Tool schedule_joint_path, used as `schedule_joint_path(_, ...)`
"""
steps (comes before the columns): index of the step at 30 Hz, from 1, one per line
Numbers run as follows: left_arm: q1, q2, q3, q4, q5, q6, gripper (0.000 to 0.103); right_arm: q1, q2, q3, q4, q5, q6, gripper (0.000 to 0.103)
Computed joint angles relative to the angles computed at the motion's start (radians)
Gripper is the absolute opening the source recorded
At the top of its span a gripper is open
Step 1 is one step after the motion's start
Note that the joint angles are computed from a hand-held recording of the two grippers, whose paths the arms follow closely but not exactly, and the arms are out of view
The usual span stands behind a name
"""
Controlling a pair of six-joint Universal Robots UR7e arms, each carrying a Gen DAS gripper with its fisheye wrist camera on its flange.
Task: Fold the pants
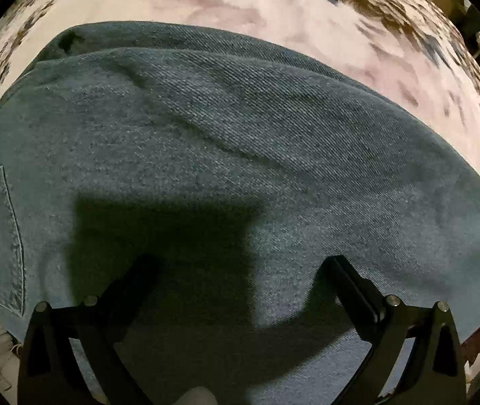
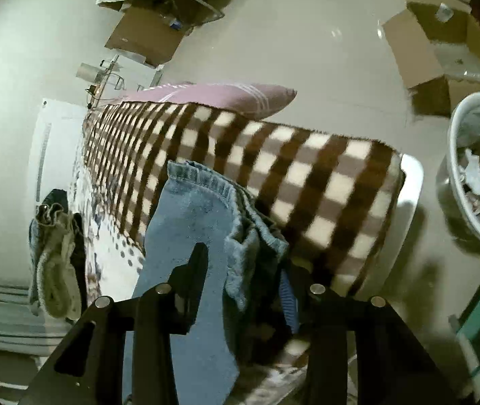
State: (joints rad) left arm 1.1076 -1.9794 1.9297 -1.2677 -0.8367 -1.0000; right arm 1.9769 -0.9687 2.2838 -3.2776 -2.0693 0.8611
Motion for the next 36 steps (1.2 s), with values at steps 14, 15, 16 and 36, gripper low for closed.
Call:
schedule_joint_path(14, 0.016, 0.016, -0.007, -0.053, 0.052, 0.03, 0.103, -0.081, 0.088, -0.017, -0.212, 0.167, -0.163, 0.015)
schedule_joint_path(15, 0.016, 0.018, -0.016, -0.043, 0.047, 0.031, 0.103, -0.058, 0.081, -0.029, -0.179, 0.126, -0.156, 0.014)
schedule_joint_path(16, 0.017, 0.026, -0.025, -0.042, 0.043, 0.034, 0.103, -0.034, 0.079, -0.046, -0.144, 0.09, -0.145, 0.012)
schedule_joint_path(36, -0.091, -0.191, -0.278, 0.342, 0.0, -0.129, 0.103, 0.412, 0.475, -0.657, 0.256, 0.292, -0.079, 0.01)
